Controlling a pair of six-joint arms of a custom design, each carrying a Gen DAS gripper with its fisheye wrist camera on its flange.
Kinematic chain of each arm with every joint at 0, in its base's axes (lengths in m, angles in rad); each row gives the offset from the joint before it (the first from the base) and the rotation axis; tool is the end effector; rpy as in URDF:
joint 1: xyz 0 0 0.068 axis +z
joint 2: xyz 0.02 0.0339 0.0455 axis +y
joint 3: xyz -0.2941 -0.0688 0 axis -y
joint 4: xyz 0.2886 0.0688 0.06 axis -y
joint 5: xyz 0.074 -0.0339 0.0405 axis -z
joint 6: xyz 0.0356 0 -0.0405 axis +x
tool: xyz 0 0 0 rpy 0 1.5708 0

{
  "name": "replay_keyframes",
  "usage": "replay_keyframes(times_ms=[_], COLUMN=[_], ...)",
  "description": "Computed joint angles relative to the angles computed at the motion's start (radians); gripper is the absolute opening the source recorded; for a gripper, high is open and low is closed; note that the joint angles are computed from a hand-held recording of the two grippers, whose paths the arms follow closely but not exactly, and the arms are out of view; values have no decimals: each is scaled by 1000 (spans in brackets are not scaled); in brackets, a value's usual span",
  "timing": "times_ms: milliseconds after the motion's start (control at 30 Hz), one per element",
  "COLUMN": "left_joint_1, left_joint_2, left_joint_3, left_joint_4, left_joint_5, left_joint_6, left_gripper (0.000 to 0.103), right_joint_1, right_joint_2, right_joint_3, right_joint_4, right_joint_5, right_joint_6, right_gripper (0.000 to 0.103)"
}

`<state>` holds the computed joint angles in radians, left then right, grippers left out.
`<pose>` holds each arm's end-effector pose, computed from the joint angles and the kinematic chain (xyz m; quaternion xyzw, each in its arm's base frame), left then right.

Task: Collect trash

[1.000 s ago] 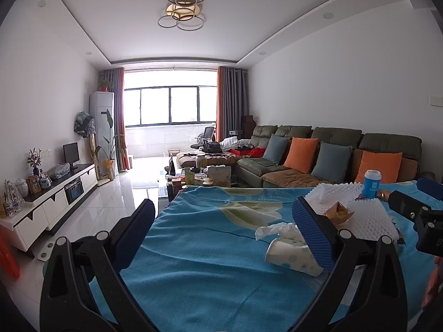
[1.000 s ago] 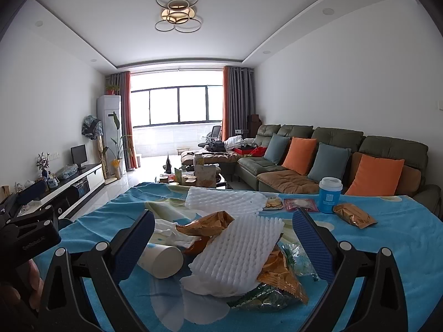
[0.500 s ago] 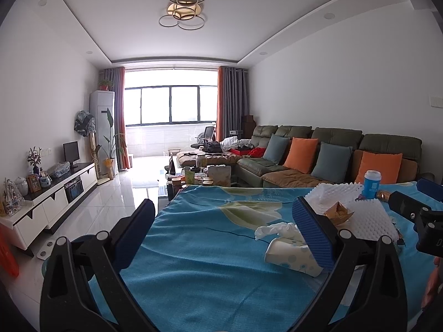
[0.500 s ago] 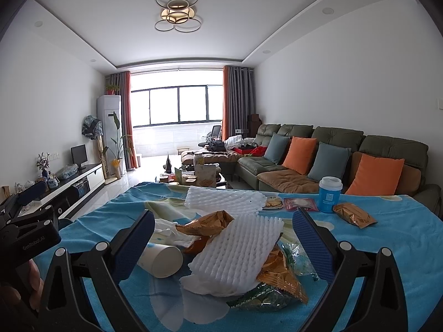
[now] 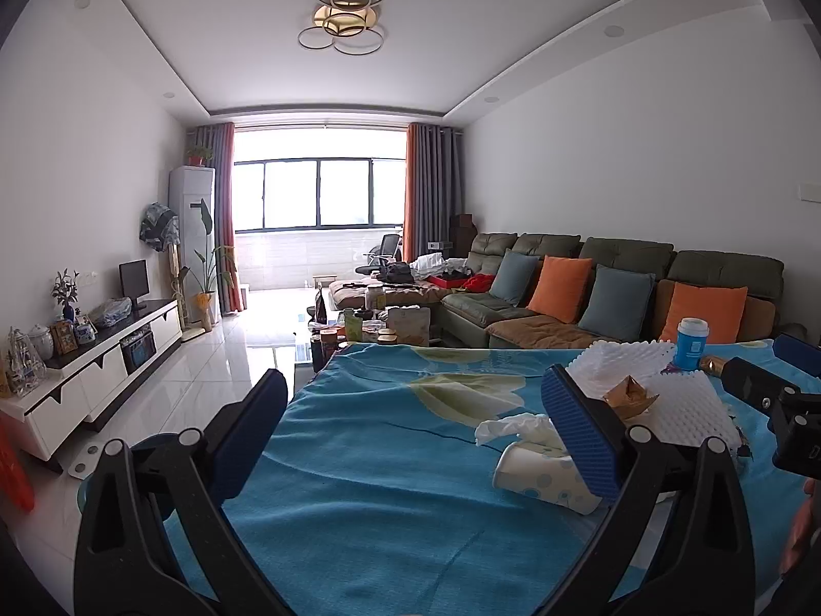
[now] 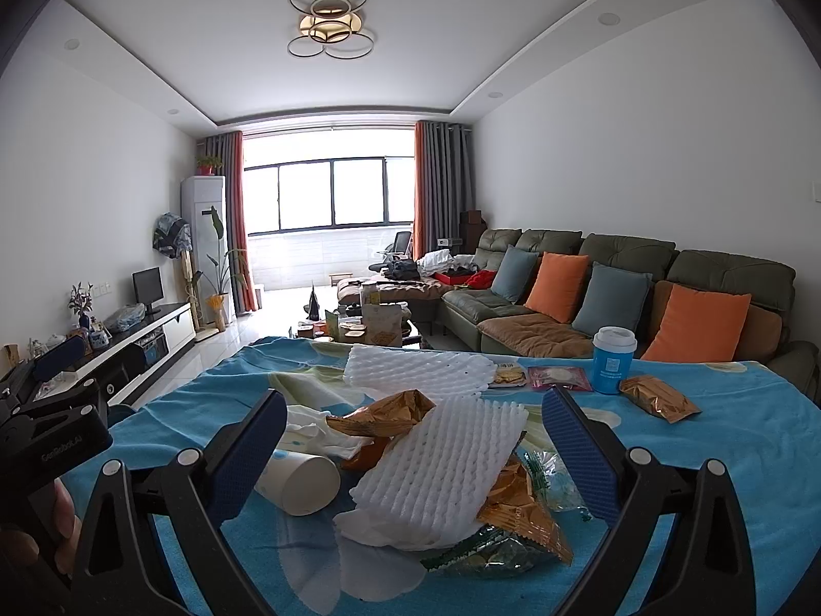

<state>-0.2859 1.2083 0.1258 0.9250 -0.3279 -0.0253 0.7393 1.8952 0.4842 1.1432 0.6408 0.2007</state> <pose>0.2051 -0.0484 0.1449 -0.0076 0.7578 0.0234 0.6521 0.2492 0.1984 0.0898 -0.0167 0.7783 0.0374 0.6265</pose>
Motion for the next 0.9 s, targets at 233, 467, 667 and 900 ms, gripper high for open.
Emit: replay_keyframes(times_ms=[233,467,667,900], left_joint_1=[1,-3,-2,1], left_joint_2=[-1,7,7,6], left_joint_3=[-1,-1,-1,-1], left_joint_4=[0,6,6,6], left_joint_5=[1,-5,-4,1], left_joint_6=[-3,-8,-7,-8], left_gripper=[97,97,97,97], right_joint_1=[-2,-3,-1,-1], right_joint_2=[6,5,7,7], right_joint_3=[-5,-3,-2,-2], right_joint_4=[9,5,5,2], right_joint_5=[-4,-7,-6,-10], right_joint_6=[2,4,6,9], right_gripper=[96,96,96,96])
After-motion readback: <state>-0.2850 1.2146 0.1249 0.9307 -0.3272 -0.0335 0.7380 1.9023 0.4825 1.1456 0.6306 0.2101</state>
